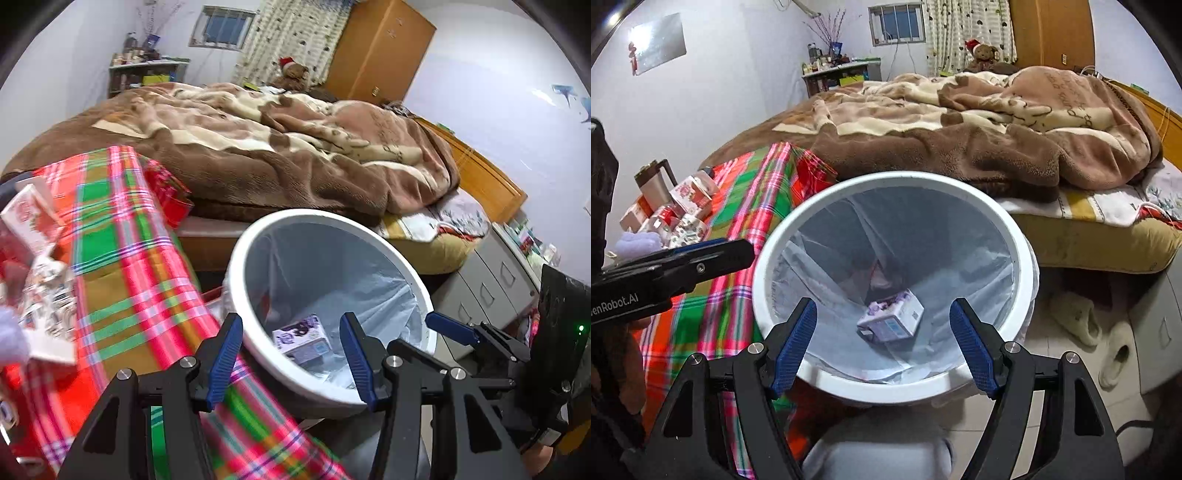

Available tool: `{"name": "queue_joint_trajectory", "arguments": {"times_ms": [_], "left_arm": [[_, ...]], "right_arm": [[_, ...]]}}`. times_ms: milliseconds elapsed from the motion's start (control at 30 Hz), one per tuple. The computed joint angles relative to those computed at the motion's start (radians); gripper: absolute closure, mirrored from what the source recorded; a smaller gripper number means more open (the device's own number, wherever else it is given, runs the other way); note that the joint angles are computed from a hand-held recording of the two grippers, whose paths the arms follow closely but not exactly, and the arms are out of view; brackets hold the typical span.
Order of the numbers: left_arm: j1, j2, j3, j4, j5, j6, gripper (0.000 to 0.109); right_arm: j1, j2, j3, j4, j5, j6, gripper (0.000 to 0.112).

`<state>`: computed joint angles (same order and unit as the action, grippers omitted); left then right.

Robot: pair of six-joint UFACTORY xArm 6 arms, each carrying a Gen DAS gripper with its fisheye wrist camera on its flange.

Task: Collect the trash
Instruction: 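Move both open tools back over the trash on the bed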

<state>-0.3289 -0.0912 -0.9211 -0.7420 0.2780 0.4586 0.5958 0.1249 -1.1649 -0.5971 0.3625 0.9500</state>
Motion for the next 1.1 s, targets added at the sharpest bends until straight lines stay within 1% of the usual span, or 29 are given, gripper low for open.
{"name": "queue_joint_trajectory", "arguments": {"times_ms": [100,167,233,267,367,500,667,800,967,1033,1100], "left_arm": [[0.016,-0.070,0.076,0.123,-0.044,-0.121,0.054],[0.032,-0.112,0.118,0.180,-0.058,-0.186,0.054],[0.052,-0.154,0.160,0.225,-0.067,-0.237,0.054],[0.066,-0.185,0.193,0.278,-0.078,-0.288,0.054],[0.107,-0.256,0.264,0.390,-0.087,-0.387,0.054],[0.157,-0.357,0.353,0.402,-0.082,-0.410,0.055],[0.228,-0.490,0.459,0.468,-0.077,-0.474,0.058],[0.304,-0.584,0.525,0.588,-0.051,-0.579,0.058],[0.407,-0.656,0.572,0.614,-0.006,-0.611,0.058],[0.445,-0.663,0.579,0.606,0.004,-0.605,0.058],[0.490,-0.668,0.581,0.641,0.021,-0.630,0.058]], "right_arm": [[0.007,-0.007,-0.003,-0.037,-0.019,0.003,0.036],[0.013,-0.009,-0.004,-0.042,-0.033,0.001,0.036],[0.021,-0.007,-0.002,0.017,-0.064,-0.049,0.036],[0.026,-0.004,-0.003,0.029,-0.075,-0.055,0.036],[0.051,0.008,-0.018,0.052,-0.090,-0.081,0.036],[0.082,0.021,-0.037,0.080,-0.111,-0.120,0.036],[0.123,0.045,-0.075,0.125,-0.107,-0.171,0.036],[0.160,0.074,-0.103,0.222,-0.116,-0.261,0.037],[0.206,0.128,-0.169,0.345,-0.099,-0.397,0.037],[0.221,0.149,-0.195,0.398,-0.091,-0.449,0.037],[0.237,0.171,-0.224,0.449,-0.084,-0.502,0.037]]}}
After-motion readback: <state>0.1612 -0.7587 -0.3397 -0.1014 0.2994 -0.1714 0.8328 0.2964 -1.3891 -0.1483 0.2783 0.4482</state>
